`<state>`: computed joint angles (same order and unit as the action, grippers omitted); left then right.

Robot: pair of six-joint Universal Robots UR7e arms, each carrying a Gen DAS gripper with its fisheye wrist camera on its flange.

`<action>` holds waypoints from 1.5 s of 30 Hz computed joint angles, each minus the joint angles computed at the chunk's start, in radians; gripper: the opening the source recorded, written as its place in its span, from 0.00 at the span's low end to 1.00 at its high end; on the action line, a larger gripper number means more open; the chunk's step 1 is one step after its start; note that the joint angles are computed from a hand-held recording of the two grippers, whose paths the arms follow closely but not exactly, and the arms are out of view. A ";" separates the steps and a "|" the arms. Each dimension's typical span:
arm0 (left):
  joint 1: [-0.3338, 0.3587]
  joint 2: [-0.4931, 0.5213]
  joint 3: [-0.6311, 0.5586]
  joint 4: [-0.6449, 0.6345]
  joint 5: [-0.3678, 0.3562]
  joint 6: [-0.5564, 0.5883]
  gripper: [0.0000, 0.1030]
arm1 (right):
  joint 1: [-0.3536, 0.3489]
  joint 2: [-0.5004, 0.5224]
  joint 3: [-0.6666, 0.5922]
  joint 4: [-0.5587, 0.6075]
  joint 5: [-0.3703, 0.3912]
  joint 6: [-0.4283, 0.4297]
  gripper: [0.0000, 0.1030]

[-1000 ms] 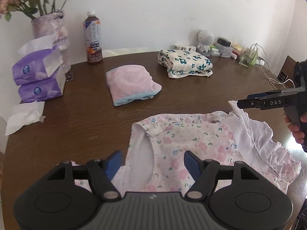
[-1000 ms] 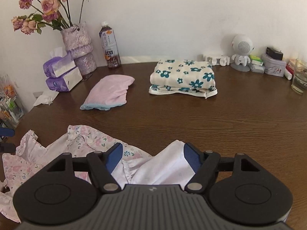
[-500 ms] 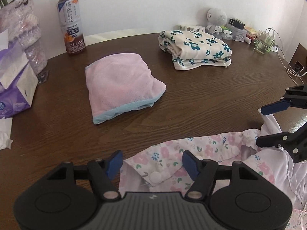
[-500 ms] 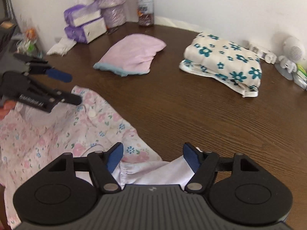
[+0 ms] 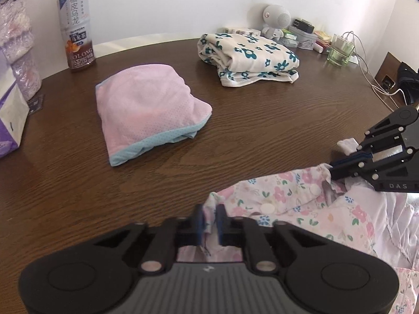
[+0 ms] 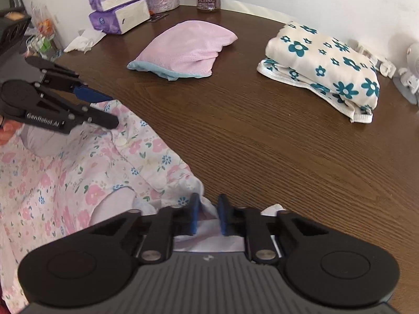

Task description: Fold clothes

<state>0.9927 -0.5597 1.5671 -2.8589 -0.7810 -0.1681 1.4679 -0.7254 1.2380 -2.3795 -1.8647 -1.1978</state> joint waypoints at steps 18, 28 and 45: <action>-0.073 0.075 0.005 -0.396 0.175 0.274 0.02 | 0.031 -0.014 0.258 -0.818 0.239 -0.475 0.01; -0.031 0.128 -0.051 -0.392 0.202 0.291 0.03 | 0.023 0.117 0.173 -0.898 0.217 -0.524 0.01; 0.010 0.136 -0.053 -0.401 0.183 0.271 0.13 | -0.011 0.212 0.007 -0.736 0.214 -0.328 0.04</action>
